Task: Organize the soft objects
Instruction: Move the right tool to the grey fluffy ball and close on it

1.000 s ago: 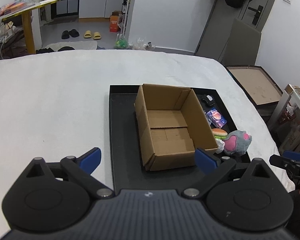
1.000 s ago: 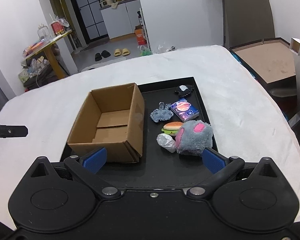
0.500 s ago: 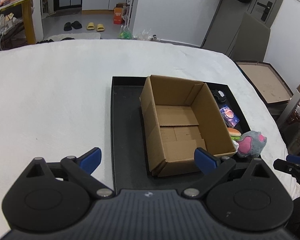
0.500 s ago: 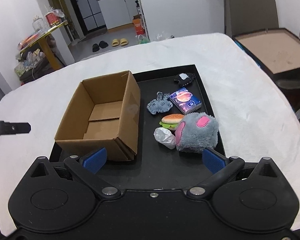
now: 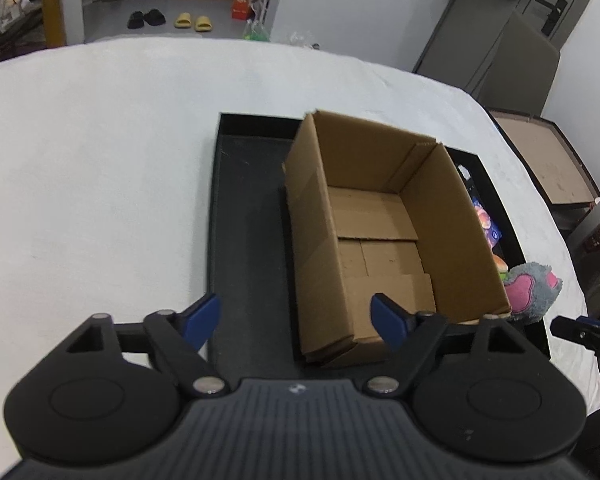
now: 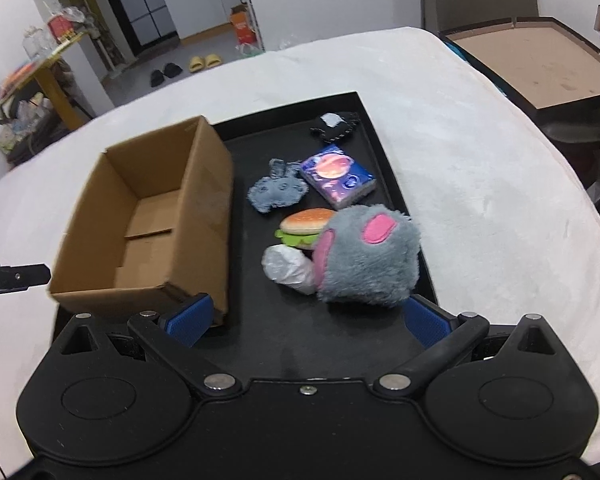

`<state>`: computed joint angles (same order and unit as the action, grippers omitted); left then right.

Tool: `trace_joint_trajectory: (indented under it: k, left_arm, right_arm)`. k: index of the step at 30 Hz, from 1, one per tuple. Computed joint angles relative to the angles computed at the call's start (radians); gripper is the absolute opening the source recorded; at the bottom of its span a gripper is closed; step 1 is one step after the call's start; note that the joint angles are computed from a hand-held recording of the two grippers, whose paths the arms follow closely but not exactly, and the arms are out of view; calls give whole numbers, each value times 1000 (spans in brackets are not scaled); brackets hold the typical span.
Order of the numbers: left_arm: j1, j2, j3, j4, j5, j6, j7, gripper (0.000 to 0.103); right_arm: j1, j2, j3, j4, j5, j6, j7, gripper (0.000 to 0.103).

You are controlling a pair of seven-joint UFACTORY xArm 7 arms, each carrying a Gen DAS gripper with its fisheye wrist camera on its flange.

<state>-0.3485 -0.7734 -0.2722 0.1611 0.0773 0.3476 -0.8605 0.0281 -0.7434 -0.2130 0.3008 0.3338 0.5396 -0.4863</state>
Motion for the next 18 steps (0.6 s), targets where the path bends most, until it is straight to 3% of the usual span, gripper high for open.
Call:
trace_joint_trajectory:
  k: [9, 18]
  left_arm:
    - [54, 230, -23, 59, 27, -188, 14, 60]
    - [99, 372, -47, 113, 55, -222, 8, 36]
  right_arm:
    - [15, 142, 16, 36, -2, -77, -17, 103]
    - [59, 326, 5, 80, 64, -235, -35, 103]
